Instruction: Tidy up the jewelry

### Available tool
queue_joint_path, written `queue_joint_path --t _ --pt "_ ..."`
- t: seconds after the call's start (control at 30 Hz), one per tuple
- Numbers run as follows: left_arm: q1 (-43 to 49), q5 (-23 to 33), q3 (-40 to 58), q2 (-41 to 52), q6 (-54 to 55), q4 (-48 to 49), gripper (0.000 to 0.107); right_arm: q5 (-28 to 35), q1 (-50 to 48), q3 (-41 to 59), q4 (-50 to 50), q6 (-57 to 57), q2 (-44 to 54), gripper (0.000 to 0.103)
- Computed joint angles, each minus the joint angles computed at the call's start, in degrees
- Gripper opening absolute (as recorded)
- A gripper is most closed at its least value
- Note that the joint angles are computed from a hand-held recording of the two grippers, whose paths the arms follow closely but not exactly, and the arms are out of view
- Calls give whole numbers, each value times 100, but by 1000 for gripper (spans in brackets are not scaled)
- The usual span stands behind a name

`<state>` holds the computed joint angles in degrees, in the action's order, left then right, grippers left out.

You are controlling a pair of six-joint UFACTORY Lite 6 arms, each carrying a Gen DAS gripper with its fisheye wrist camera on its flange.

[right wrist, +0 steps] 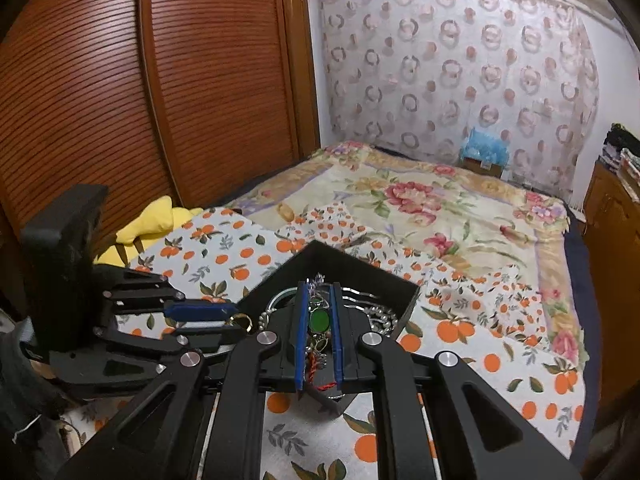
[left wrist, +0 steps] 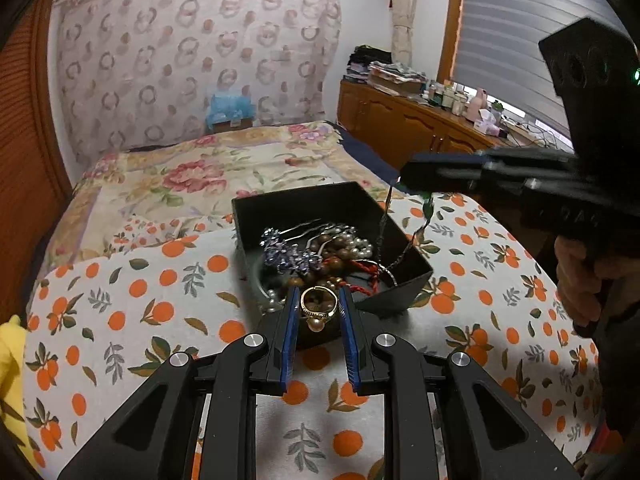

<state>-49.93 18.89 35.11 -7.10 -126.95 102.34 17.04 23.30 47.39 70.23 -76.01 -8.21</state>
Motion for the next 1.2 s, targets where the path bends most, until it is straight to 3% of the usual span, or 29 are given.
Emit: queue_joint_path --t 0.17,0.3,0.5,0.97,1.2 --pt "9 -10 -23 29 -112 54 18 -24 -30 -28 594 -505 286 13" --pt "56 -37 13 1 126 -162 18 -83 -33 -33 890 -778 375 22" --pt "129 15 495 208 1294 -1011 18 -202 -82 -57 1022 -911 324 22" --pt "676 -147 1762 1356 2277 -1465 18 -391 -346 -266 422 -250 -115 22" --pt "675 -129 1971 1469 2486 -1626 18 -453 -352 -556 -292 509 -541 22"
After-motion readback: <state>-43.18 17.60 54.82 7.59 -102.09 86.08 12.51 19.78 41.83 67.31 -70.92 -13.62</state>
